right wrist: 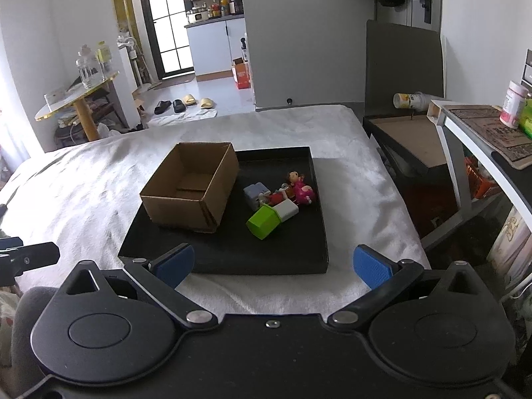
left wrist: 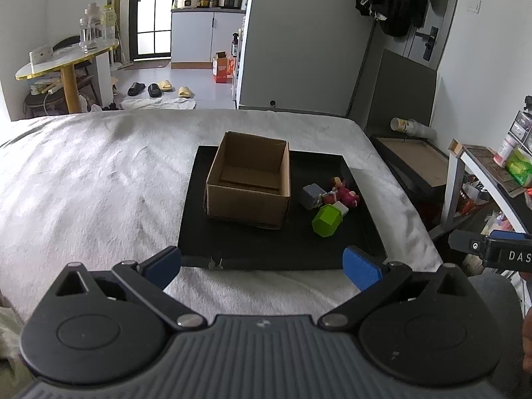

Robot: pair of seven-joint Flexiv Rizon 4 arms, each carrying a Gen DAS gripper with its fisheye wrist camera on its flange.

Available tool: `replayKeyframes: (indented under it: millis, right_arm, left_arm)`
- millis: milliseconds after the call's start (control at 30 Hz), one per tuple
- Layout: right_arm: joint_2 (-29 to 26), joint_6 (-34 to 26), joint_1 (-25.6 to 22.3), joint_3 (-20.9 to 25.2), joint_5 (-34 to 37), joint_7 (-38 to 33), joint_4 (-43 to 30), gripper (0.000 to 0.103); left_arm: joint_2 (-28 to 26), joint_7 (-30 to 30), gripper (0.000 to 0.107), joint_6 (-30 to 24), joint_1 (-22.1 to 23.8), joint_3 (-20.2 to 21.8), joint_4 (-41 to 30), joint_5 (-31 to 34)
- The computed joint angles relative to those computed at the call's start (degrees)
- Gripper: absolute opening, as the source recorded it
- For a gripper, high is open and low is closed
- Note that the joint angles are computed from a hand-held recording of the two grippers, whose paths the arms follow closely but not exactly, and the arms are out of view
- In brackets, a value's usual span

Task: Organize rigid objects
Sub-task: 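Move the right gripper down toward the lime-green block while the left gripper approaches the box wall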

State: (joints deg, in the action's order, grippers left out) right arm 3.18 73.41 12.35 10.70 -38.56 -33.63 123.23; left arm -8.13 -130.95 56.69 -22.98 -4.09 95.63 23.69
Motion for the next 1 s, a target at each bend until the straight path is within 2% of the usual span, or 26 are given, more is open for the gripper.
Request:
replayKeyframes:
  millis: [533, 1000]
  right_arm:
    - [-6.24, -2.49, 1.64, -2.33, 4.91, -5.81, -5.98, 0.103]
    - [-12.38, -4.13, 2.52, -3.10, 17.31, -15.67, -13.27, 0.103]
  left_arm:
    - [-7.65, 5.69, 0.103, -3.37, 0.27, 1.68, -7.59, -5.99]
    - [-14.58, 9.32, 0.102, -7.33, 0.85, 3.53, -15.95, -9.92]
